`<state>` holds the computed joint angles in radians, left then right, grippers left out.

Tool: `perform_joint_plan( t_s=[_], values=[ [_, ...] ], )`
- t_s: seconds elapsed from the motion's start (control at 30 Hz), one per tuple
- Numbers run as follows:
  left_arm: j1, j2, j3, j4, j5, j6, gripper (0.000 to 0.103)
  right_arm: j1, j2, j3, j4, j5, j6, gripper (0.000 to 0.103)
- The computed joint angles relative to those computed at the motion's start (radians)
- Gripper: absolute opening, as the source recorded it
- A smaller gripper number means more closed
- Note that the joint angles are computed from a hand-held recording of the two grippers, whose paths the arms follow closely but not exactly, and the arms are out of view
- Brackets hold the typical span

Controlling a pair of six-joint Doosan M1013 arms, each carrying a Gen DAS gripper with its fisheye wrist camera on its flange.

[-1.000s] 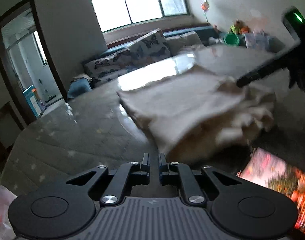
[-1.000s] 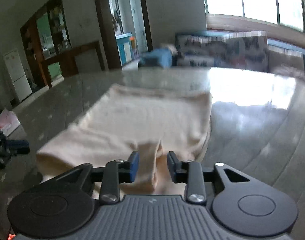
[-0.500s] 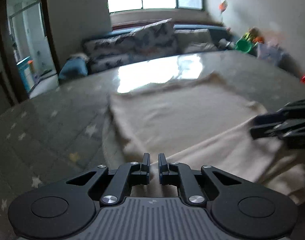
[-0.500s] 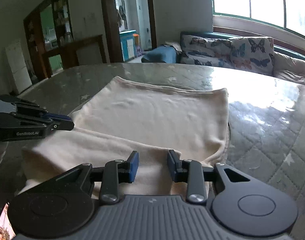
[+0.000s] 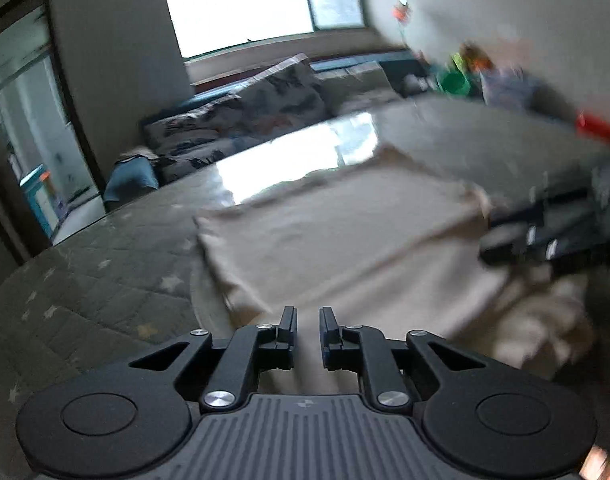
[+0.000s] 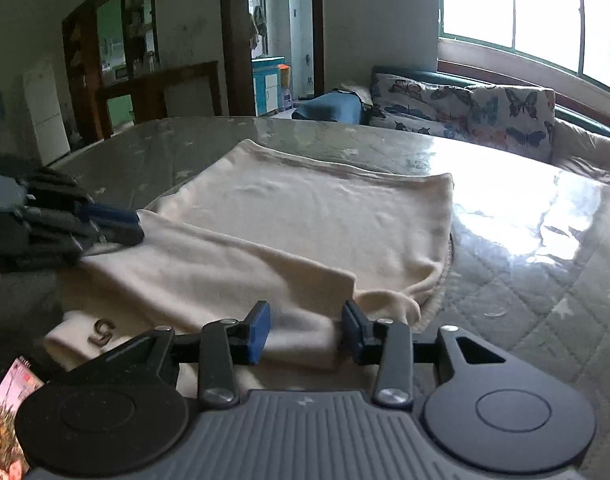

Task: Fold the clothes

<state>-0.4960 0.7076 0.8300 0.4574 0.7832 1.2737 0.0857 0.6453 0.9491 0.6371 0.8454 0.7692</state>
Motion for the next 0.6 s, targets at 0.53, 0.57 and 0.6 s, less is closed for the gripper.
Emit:
perform_joint_plan(
  t_s=[0.53, 0.57, 0.6],
  values=[
    [-0.014, -0.066, 0.114, 0.047, -0.074, 0.017, 0.022, -0.01, -0.028, 0.033, -0.006, 0.019, -0.016, 0.028],
    [-0.014, -0.068, 0.119, 0.04, -0.076, 0.029, 0.022, -0.011, -0.027, 0.031, -0.004, 0.027, -0.005, 0.023],
    [-0.014, -0.069, 0.122, 0.037, -0.07, 0.039, 0.022, -0.012, -0.03, 0.034, 0.003, 0.026, -0.004, 0.014]
  ],
)
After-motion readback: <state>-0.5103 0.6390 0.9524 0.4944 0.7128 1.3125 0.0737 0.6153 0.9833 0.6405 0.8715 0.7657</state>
